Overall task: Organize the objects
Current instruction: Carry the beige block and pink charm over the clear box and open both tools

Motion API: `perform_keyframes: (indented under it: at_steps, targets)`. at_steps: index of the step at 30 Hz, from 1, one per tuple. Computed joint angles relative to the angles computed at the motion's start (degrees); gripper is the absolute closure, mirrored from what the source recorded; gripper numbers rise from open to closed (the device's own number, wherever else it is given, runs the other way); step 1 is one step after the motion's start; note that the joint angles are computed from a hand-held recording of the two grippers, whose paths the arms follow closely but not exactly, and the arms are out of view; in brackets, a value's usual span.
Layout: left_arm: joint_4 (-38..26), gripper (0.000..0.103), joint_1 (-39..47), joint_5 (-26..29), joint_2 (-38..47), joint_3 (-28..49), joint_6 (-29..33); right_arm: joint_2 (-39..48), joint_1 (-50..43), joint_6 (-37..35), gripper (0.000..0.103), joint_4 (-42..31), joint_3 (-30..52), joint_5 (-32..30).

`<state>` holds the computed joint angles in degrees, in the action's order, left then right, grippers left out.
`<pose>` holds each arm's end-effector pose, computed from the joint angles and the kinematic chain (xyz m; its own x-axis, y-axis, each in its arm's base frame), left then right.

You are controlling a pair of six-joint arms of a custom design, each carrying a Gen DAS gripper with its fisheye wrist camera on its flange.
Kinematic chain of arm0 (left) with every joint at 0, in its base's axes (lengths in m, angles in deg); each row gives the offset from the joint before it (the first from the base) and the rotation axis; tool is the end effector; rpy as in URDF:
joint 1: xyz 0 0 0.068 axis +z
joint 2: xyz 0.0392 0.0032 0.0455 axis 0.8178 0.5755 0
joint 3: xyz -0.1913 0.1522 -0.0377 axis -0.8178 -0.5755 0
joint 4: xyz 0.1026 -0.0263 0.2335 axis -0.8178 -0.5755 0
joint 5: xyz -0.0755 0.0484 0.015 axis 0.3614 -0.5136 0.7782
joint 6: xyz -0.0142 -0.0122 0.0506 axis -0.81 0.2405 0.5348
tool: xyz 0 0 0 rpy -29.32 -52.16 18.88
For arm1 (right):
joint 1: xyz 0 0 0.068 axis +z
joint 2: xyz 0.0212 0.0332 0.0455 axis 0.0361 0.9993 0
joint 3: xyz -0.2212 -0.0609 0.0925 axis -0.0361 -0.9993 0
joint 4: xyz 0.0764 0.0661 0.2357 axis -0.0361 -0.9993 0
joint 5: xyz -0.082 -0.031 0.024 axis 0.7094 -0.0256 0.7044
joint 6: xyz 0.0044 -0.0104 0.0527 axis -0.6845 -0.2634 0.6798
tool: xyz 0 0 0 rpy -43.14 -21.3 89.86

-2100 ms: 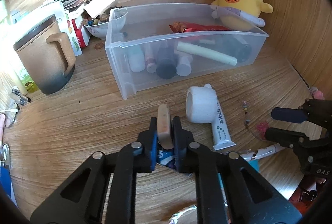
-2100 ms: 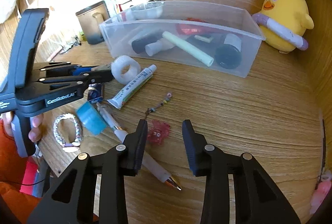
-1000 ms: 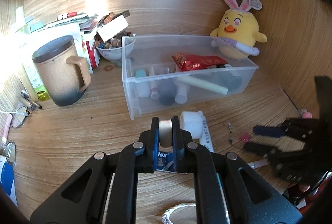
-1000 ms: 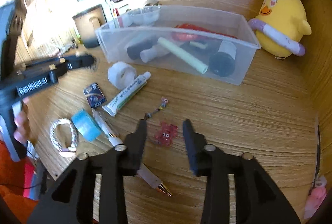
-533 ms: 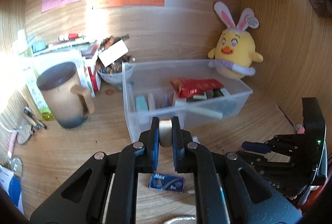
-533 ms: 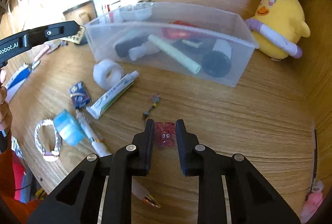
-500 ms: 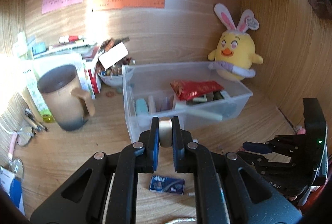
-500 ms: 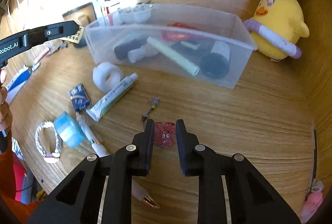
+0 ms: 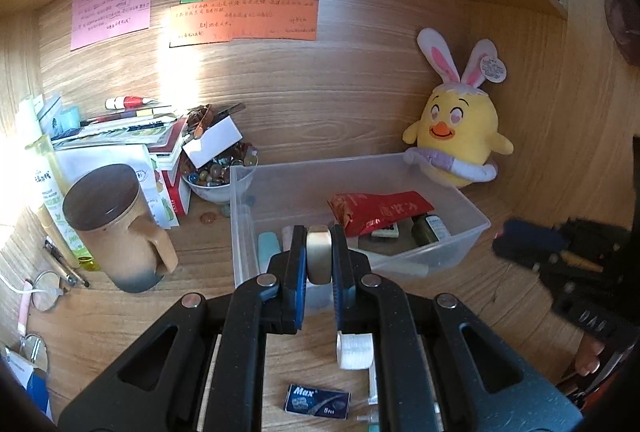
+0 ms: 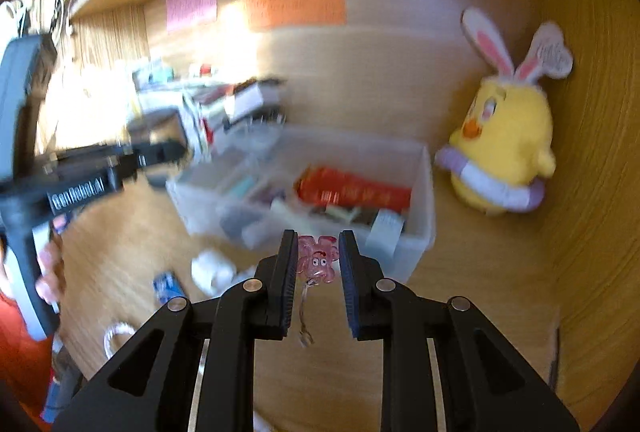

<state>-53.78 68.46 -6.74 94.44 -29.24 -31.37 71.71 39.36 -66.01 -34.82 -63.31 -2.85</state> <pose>0.2327 0.0408 0.0906 -0.5381 0.0700 -0.8400 0.2366 0.9690 -0.0709 0.1979 0.1399 0.0690 -0.5280 -0.1801 -0.8299 -0.3415 0.9398 0.0133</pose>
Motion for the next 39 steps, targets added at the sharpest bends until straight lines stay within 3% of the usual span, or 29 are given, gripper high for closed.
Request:
perform_keyframes:
  at_steps: [7,13,25,39]
  targets:
    - [-0.8,0.093,-1.6,-1.9,1.4,3.2,-1.1,-6.5,-3.5,-3.1,0.084,-4.8,3.9,-2.9]
    - [-2.4,0.093,-2.9,-2.8,4.9,7.6,-2.0,-6.8,-4.5,-4.6,0.084,-8.0,9.6,-3.8]
    - [-4.6,0.093,-5.7,-5.7,17.5,16.6,-1.9,4.8,-5.9,-5.3,0.084,-9.4,18.3,-5.3]
    - [-3.9,0.093,-6.7,-7.2,22.8,19.2,-1.2,20.8,-9.0,-4.8,0.084,-14.4,29.4,-9.8]
